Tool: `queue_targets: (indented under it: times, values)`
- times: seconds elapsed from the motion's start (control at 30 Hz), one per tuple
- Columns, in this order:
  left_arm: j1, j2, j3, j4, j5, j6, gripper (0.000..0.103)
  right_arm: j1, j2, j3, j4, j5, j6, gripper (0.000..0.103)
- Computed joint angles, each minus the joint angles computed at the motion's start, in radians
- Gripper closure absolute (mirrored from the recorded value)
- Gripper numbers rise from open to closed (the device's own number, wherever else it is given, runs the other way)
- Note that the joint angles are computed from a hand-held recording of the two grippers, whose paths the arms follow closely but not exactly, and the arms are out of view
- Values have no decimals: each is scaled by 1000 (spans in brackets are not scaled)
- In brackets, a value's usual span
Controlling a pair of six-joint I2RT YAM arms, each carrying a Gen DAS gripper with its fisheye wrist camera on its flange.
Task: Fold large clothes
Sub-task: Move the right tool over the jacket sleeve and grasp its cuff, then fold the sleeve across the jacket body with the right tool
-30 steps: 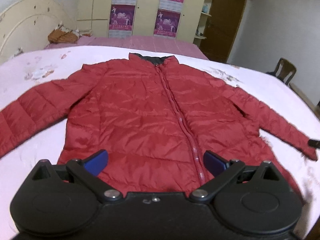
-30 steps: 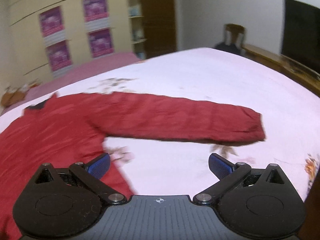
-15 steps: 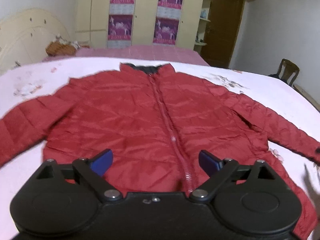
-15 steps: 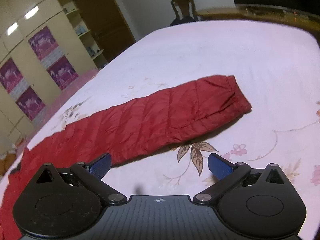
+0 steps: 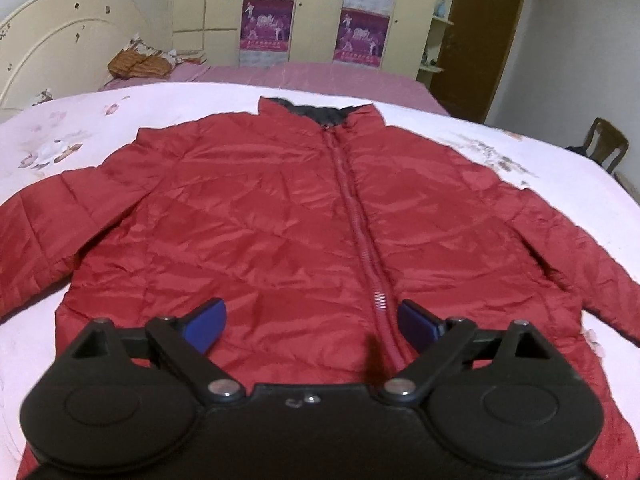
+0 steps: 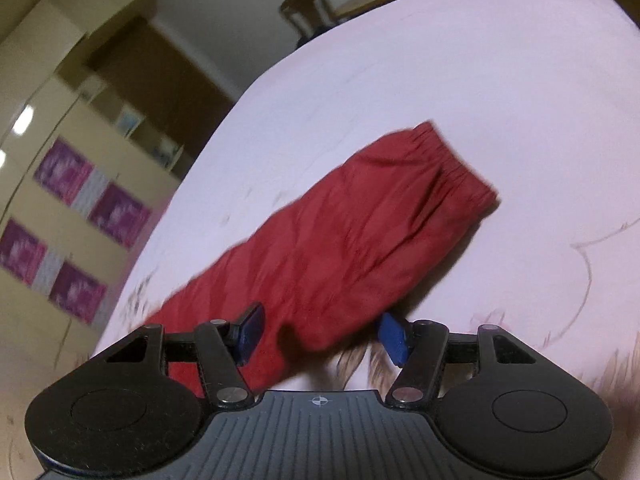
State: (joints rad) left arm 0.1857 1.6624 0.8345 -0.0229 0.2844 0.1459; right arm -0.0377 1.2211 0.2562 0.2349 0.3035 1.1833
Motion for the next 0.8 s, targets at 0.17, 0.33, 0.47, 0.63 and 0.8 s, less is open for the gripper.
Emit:
queue_targets:
  times: [0.17,0.33,0.47,0.63,0.8]
  values:
    - [20,51,62,-59,2,12,4,-51,14,56,-86,15,-74,72]
    - [47,99,139,-149,23,44,0,-66,6,122,-145,15,-197,96]
    - [79,104,165,-181,54,69,2,55,5,230,-203,102,-316,97]
    - [127,116,193,-171,75,35,9,260,150,434,-187,150,-490,98]
    - [181,130,241,-173,87,12,3,434,368,670,-185,93,-591,98]
